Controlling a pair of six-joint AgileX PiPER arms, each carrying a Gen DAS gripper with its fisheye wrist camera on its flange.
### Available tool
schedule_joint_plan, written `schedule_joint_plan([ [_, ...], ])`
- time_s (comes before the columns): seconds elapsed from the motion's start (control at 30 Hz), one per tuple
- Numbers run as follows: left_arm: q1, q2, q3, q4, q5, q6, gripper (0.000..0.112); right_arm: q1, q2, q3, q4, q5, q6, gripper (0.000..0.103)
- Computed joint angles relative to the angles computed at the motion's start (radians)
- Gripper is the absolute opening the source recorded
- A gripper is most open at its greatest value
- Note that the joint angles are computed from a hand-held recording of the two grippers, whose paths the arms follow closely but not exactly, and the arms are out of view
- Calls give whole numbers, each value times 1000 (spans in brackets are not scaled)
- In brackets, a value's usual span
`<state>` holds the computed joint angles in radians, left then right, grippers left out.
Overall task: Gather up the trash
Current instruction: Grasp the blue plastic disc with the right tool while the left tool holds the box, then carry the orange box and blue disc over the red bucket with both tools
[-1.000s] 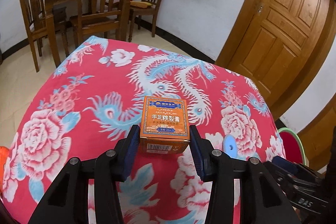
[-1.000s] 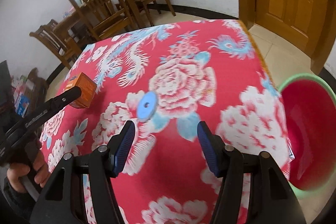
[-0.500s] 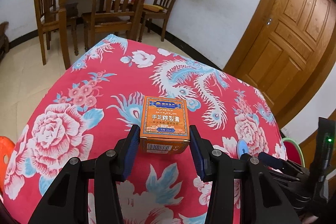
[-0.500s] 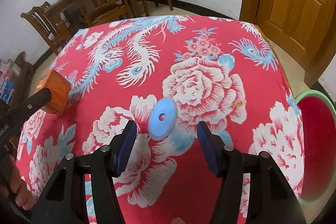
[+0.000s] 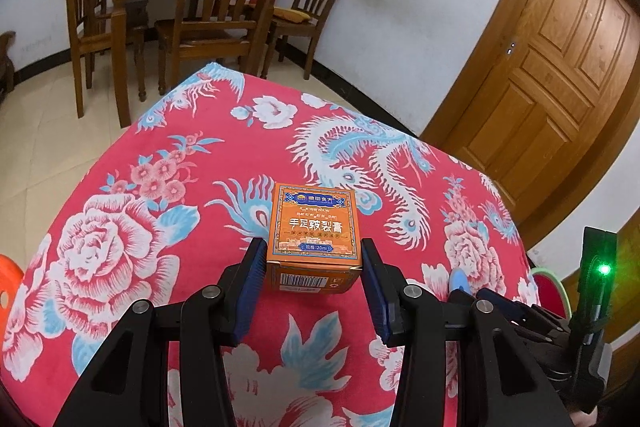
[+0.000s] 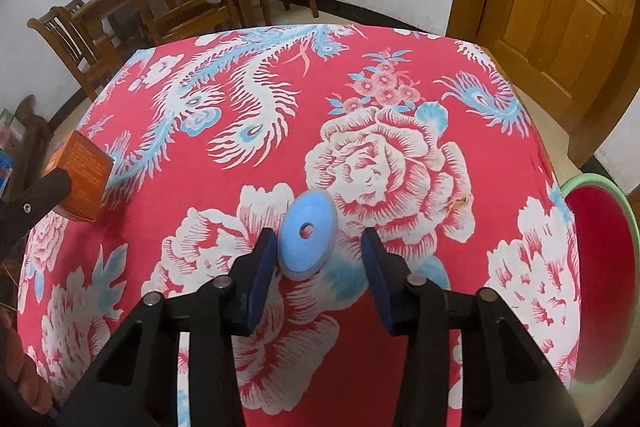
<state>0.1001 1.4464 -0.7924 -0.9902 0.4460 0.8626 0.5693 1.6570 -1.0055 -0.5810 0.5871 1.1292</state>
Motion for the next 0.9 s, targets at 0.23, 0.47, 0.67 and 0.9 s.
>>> schedule_joint_plan([
  [0.23,-4,-3,2,-4,0,4,47,-11,-9,13,-18,-3,23,28],
  [0.47,-8,-7,0,10,-4,-15,47,-44,-35,40,34,-54,-12,23],
  [0.67,-7,-17,0,17,-1,-20,47,-61,-76,70,56,-78,-28,9],
  [0.9,-4,-22,-4,25,5,-32,47,-101,-90,91,220,-139,-184,10],
])
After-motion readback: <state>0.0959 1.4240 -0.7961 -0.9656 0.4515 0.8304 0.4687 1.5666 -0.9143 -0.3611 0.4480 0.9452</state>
